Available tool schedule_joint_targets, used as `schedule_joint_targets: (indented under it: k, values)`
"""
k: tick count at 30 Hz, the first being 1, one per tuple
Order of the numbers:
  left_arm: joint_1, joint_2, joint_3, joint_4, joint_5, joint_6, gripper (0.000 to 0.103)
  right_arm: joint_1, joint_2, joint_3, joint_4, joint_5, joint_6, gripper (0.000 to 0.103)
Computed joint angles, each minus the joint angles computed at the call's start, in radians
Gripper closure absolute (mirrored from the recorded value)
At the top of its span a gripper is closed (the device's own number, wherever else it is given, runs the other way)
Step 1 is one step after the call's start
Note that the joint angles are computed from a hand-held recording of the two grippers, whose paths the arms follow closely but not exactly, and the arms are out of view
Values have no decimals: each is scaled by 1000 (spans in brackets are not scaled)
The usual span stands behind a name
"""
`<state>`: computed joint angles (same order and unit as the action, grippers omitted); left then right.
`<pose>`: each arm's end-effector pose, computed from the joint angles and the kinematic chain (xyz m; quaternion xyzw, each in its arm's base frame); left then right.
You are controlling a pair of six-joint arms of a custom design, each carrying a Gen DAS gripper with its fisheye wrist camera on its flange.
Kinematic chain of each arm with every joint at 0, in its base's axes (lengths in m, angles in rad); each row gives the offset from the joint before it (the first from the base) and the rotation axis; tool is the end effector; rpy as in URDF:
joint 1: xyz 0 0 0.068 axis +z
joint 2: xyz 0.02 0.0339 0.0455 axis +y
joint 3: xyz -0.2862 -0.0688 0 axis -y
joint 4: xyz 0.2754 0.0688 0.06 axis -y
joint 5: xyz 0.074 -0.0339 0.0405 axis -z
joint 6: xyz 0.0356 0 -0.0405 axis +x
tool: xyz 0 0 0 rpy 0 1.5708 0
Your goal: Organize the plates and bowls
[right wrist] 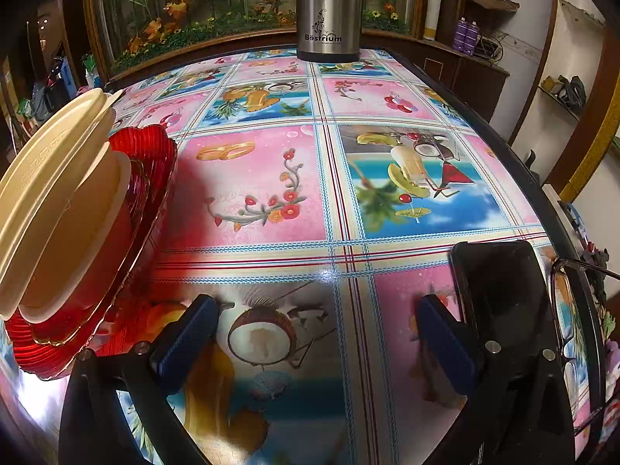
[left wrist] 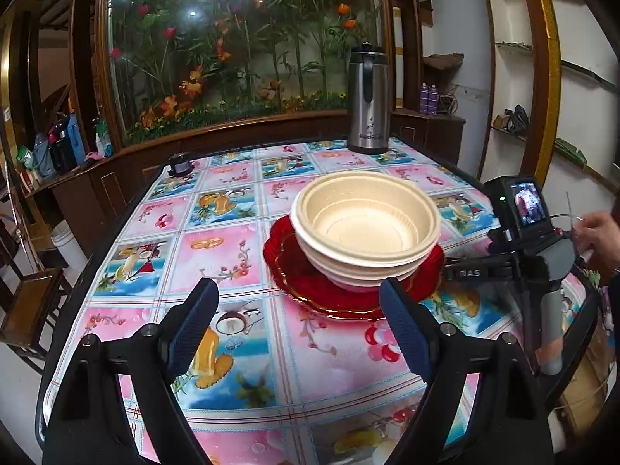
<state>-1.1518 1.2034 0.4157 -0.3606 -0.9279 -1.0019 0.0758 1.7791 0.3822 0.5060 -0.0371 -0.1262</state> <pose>0.1046 -0.1648 0.1408 -0.0281 0.8790 0.0423 0.4741 0.2540 0.0206 0.0474 -0.1012 0.9372 0.0091 0.3337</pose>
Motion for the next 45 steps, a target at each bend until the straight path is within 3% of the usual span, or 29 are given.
schedule_joint_targets:
  k: [6, 10, 21, 32, 45]
  values:
    - [-13, 38, 62, -62, 13, -11, 17, 0, 0, 0, 0, 0, 0, 0]
    - [9, 48, 70, -20, 61, 27, 17, 0, 0, 0, 0, 0, 0, 0]
    - [-31, 225, 157, -168, -41, -125, 17, 0, 1, 0, 1, 0, 0, 0]
    - [-5, 159, 76, -91, -32, -108, 17, 1, 1, 0, 1, 1, 1, 0]
    - [-57, 90, 19, -211, -70, -271, 17, 1, 1, 0, 1, 0, 1, 0]
